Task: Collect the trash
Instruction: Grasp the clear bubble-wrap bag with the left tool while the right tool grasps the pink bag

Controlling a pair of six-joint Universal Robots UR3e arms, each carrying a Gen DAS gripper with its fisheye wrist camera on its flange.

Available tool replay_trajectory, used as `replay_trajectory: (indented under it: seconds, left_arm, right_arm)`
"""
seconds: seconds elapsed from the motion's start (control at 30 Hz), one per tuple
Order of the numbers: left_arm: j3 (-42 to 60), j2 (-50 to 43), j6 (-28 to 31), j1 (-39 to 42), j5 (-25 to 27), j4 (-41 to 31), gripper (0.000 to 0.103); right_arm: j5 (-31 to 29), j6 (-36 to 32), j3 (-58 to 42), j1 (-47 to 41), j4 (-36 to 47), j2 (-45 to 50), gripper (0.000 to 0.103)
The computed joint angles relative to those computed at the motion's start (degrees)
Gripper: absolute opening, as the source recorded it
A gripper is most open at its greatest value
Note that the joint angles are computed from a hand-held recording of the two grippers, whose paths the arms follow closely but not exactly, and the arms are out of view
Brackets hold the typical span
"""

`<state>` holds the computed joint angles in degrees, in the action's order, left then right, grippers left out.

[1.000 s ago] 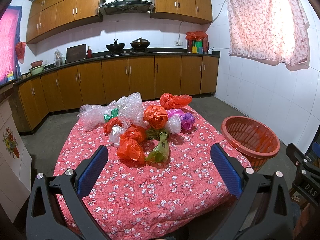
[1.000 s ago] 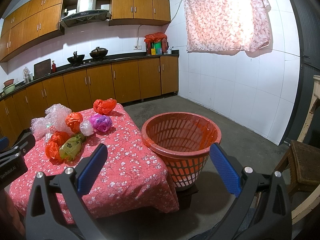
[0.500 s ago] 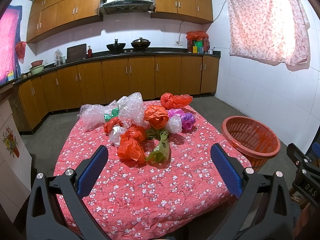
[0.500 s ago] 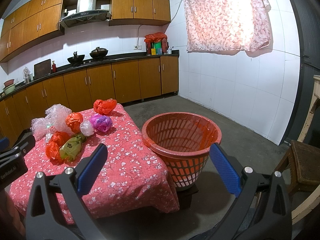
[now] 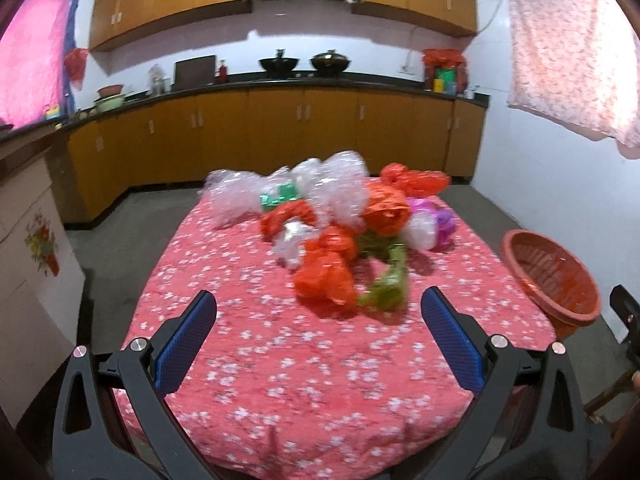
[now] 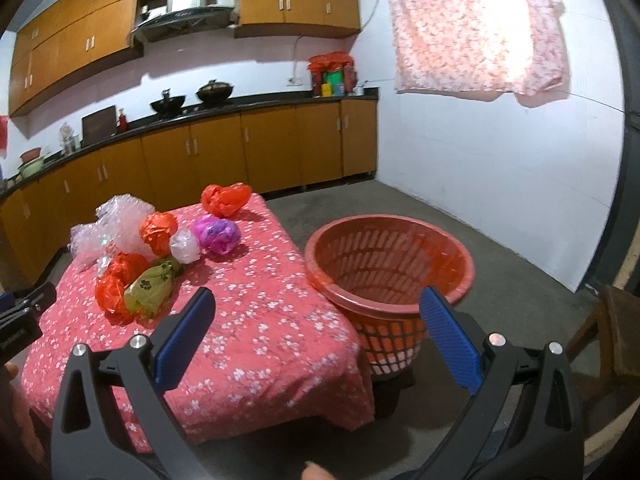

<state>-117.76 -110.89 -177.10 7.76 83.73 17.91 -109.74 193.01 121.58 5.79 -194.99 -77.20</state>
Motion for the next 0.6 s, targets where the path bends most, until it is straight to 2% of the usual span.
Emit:
replay_trajectory:
  seconds: [0.2,0.33,0.47,0.6]
  left_arm:
    - [5.3,-4.6,0.1,1.0,0.9,-1.6,0.101]
    - [12.6,-9.4,0.1,0.3,1.1,-4.5,0.101]
    - [22.7,-15.5,-0.7,-0.9,2.0,-9.4,0.094]
    - [30.9,-20.2,-1.8,-1.4,1.5,-15.3,0.086]
  right_arm:
    - [5.2,-1.7,-14.9,-1.1,7.2,9.3,0.099]
    - [7.1,-2.7,-27.7,-1.5,13.6,16.8,0.096]
    - [8.0,-4.7,-39.3,-2.0,18.5,23.8,0.090]
    - [10.2,-6.0,-54.6,-3.0,26.7,32.7,0.076]
